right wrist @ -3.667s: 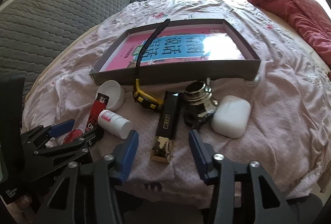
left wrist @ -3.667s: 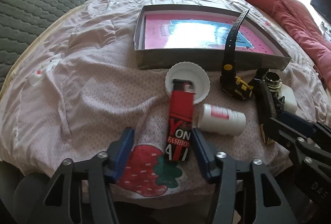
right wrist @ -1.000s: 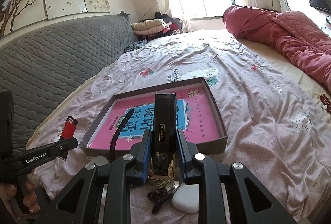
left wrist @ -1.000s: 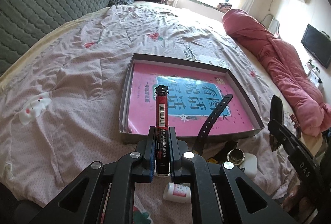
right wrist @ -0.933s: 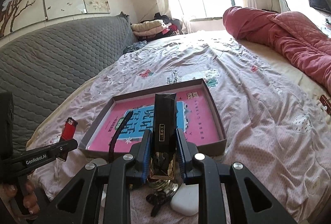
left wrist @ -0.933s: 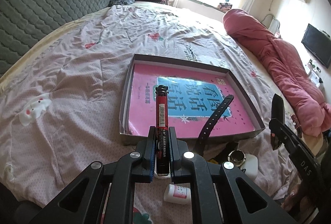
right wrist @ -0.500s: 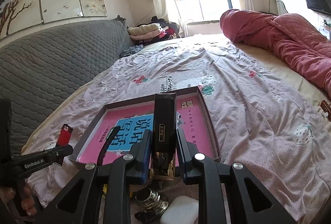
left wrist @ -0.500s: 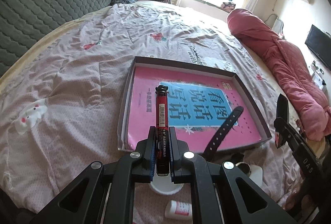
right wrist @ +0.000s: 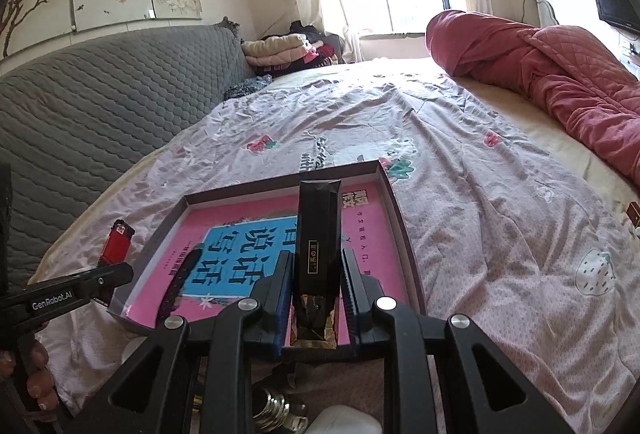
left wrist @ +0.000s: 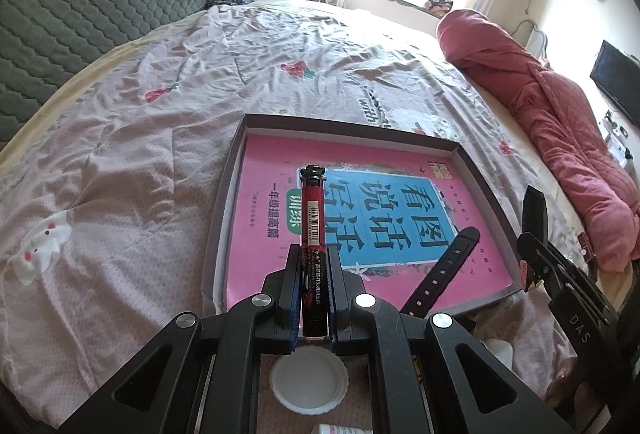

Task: Organize rigid objects
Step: 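Lift and carry the red lighter and black-gold case over the gray box with both tools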

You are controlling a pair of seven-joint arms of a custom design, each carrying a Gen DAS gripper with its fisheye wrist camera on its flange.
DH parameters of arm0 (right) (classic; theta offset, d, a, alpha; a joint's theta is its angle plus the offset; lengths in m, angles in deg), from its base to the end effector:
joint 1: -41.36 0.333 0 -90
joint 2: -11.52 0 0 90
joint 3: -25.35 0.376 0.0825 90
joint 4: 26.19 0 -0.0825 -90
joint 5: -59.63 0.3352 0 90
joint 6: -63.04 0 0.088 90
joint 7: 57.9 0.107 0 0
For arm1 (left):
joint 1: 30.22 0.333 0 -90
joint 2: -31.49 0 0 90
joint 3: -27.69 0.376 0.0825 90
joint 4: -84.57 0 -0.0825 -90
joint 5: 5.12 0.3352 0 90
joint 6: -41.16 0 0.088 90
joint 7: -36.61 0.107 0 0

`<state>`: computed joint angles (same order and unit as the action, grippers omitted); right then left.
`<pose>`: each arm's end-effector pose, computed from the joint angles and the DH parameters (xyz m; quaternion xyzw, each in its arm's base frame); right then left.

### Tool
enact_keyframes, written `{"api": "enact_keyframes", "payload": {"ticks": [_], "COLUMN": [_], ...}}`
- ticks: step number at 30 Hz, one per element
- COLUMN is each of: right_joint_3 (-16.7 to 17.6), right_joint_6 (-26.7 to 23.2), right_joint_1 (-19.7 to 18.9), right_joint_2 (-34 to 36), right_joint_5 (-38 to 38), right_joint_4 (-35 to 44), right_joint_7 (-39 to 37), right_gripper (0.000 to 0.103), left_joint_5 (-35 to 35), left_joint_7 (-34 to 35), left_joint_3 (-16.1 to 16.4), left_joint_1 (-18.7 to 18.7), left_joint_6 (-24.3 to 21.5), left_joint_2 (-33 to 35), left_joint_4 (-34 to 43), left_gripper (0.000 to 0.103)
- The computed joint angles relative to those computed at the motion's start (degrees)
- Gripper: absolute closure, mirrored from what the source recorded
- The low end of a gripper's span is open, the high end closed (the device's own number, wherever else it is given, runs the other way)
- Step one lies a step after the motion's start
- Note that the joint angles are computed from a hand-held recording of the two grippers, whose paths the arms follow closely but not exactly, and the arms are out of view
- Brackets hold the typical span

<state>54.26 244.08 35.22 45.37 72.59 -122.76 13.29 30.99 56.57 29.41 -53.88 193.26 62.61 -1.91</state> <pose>0.6981 0.1695 0.4752 -0.7080 0.5312 -0.1880 0.4257 0.6697 -0.2933 0.4869 -0.7663 0.5318 -0.2847 0.2213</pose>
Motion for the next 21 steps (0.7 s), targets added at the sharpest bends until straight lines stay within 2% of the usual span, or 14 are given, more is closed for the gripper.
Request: {"api": "enact_keyframes", "payload": {"ticks": [9, 21], "right_joint_3": [-6.87, -14.11], "right_joint_6": [-5.94, -10.86], "right_joint_1": [4.90, 10.30], "right_joint_2": [2.28, 3.09], "right_joint_5": [0.52, 1.52], "right_joint_4": [5.74, 8.12], "right_joint_7": [-0.04, -0.48], "right_gripper": [0.080, 0.080], "left_joint_5": [-4.50, -8.70], "left_joint_7": [5.58, 9.36], "left_joint_3": [-1.43, -1.75], "left_joint_1": [1.26, 1.58], "left_joint_6": [-2.60, -4.40], "left_joint_2": [3.68, 5.99], "left_joint_4": [4.54, 6.53], "left_gripper": [0.093, 0.093]}}
